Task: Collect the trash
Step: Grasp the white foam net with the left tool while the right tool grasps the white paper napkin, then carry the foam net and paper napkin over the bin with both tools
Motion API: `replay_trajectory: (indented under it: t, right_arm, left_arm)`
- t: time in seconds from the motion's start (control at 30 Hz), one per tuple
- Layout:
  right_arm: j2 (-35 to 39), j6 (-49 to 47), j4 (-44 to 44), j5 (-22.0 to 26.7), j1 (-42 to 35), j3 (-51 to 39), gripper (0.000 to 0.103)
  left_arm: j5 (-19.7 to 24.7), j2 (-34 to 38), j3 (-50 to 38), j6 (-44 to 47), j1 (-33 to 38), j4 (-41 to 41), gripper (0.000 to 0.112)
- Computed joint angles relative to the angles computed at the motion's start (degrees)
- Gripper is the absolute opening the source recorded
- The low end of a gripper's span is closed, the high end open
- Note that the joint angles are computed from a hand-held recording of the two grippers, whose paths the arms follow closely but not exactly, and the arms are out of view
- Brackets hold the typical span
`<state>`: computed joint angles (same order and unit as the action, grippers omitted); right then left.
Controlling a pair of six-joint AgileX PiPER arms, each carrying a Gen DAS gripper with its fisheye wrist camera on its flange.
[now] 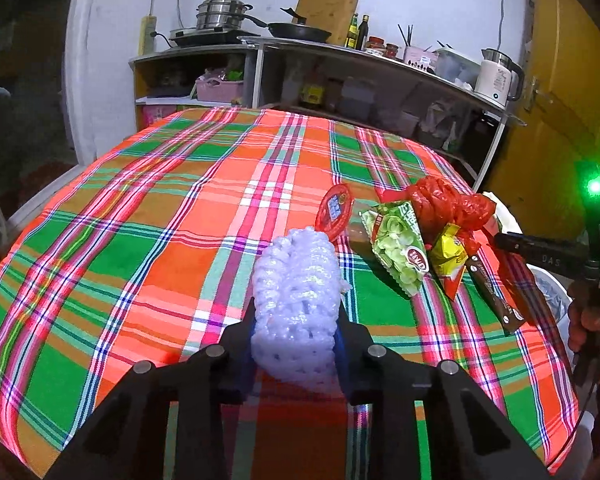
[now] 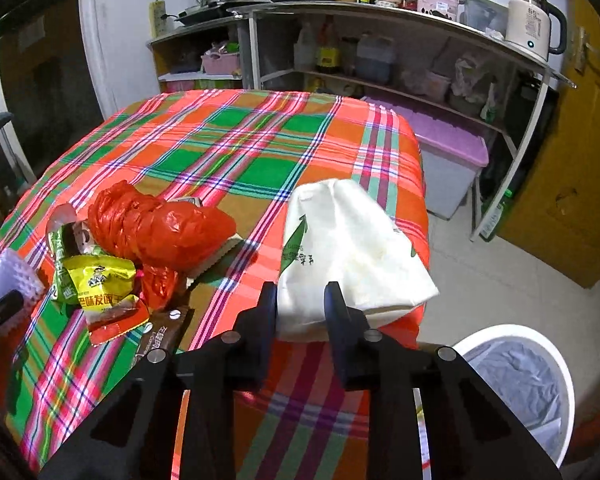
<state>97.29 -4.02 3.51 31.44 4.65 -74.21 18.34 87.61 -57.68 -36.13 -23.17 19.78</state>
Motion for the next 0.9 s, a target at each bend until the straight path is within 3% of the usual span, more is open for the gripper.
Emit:
replay_trajectory:
  t: [0.27,0.9]
  right_arm:
    - [-3.72,-3.03,4.27,-1.25,-0.73,3.59,0.017]
    - [-21.34,-9.75,15.76,-1.16,-2.57,17.57,0.011]
  left_arm:
    - [-0.48,-0.82,0.23,0.50,-1.31,-0.51,0.030]
    - [2.30,-6.64,0.55,-6.85,-10.48,6.11,0.028]
